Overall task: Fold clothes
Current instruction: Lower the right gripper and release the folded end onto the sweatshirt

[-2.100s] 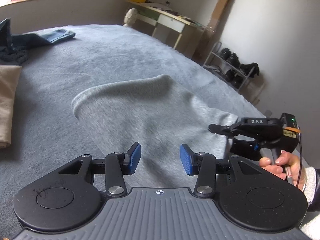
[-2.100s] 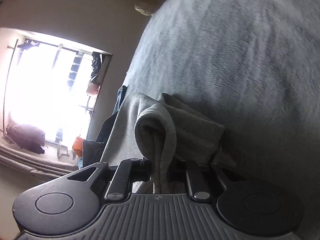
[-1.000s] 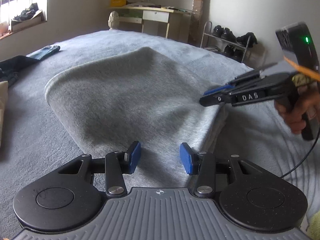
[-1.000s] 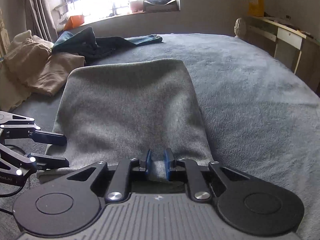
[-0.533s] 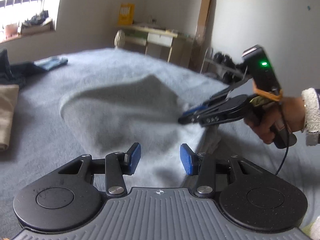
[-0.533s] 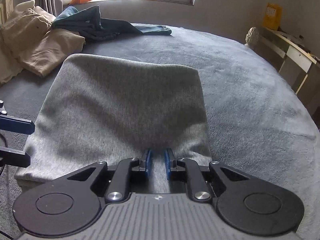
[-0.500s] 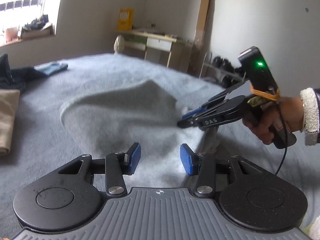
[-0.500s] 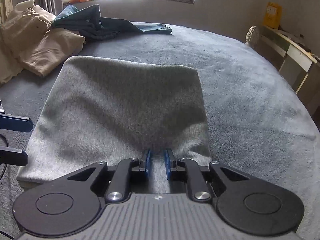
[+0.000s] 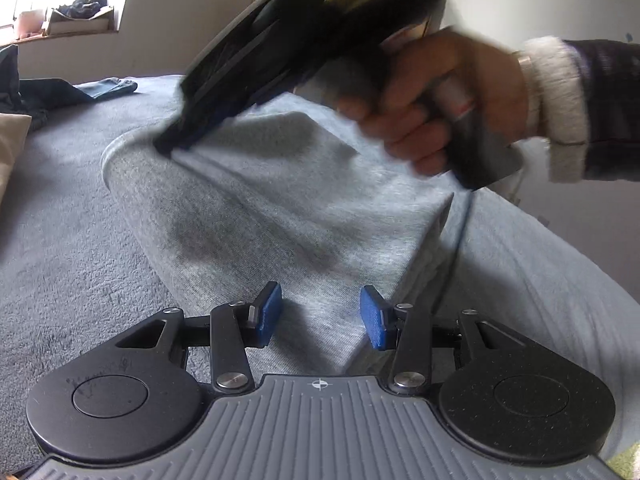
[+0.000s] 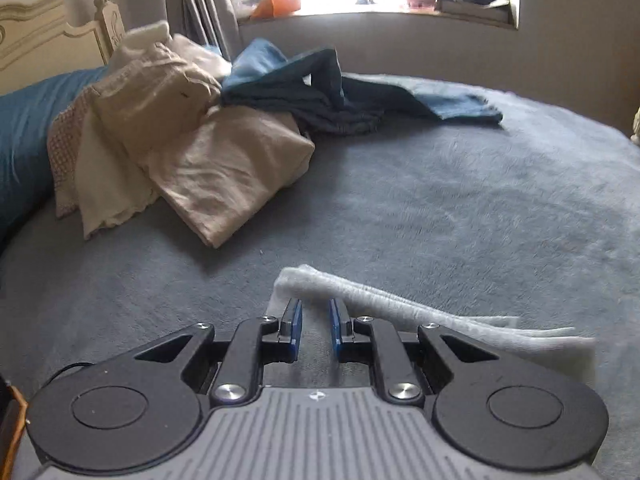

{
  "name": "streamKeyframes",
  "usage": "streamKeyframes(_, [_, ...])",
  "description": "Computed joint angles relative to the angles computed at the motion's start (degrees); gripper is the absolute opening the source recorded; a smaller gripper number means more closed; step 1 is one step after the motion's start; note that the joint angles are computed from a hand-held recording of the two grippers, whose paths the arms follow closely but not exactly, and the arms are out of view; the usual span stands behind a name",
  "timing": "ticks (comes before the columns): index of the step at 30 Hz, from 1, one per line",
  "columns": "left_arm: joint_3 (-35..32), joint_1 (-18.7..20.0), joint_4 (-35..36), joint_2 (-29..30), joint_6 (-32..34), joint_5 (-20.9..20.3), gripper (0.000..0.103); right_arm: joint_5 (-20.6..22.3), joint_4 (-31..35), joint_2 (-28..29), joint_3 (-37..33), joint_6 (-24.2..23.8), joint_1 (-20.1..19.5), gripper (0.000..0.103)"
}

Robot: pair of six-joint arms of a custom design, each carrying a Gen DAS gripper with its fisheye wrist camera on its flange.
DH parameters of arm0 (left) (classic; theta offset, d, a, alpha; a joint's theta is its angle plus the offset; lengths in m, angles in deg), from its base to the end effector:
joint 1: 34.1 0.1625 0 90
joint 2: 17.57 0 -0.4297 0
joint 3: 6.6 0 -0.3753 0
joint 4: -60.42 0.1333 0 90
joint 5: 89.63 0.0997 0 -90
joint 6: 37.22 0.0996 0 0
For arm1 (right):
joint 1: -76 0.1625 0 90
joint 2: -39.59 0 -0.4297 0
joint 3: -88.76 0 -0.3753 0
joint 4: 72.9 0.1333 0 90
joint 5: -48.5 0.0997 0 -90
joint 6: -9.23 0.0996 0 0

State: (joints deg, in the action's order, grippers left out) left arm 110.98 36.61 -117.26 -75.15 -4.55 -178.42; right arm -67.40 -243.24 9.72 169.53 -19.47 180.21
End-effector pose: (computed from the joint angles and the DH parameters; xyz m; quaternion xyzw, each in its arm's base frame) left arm -0.0547 -0.5663 0.1583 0.4230 0.8739 -0.2364 0.0380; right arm 0.2687 -0.6955 0.0562 0.2918 -0.8981 0.2183 0.2462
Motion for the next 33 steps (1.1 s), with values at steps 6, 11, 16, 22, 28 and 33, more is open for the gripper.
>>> streamKeyframes(6, [-0.6,0.5,0.6,0.3,-0.2,-0.6,0.043,-3.9,0.9,3.3,-2.7,0.1,-1.1,0.013])
streamKeyframes(11, [-0.3,0.4,0.3,0.3,-0.2,-0.7,0.043,0.0,3.1,1.6,-3.2,1.4,0.3,0.014])
streamKeyframes(16, [-0.4,0.3,0.2,0.3,0.0,-0.5,0.043,0.2,6.8,4.2,-6.3,0.0,0.2,0.014])
streamKeyframes(22, [-0.8,0.1,1.4,0.1,0.1,-0.3,0.043,1.0,-2.2,1.6,-0.6,3.3,-0.6,0.014])
streamKeyframes(28, [-1.8,-0.1,4.1,-0.3,-1.5,-0.1,0.045,-3.3,-11.6,-5.4,7.4,4.2,-0.3,0.014])
streamKeyframes(33, [-1.3,-0.3,3.8,-0.6,-0.4,0.4,0.046,-10.1,-13.7,-6.9,9.4,7.9,-2.7,0.015])
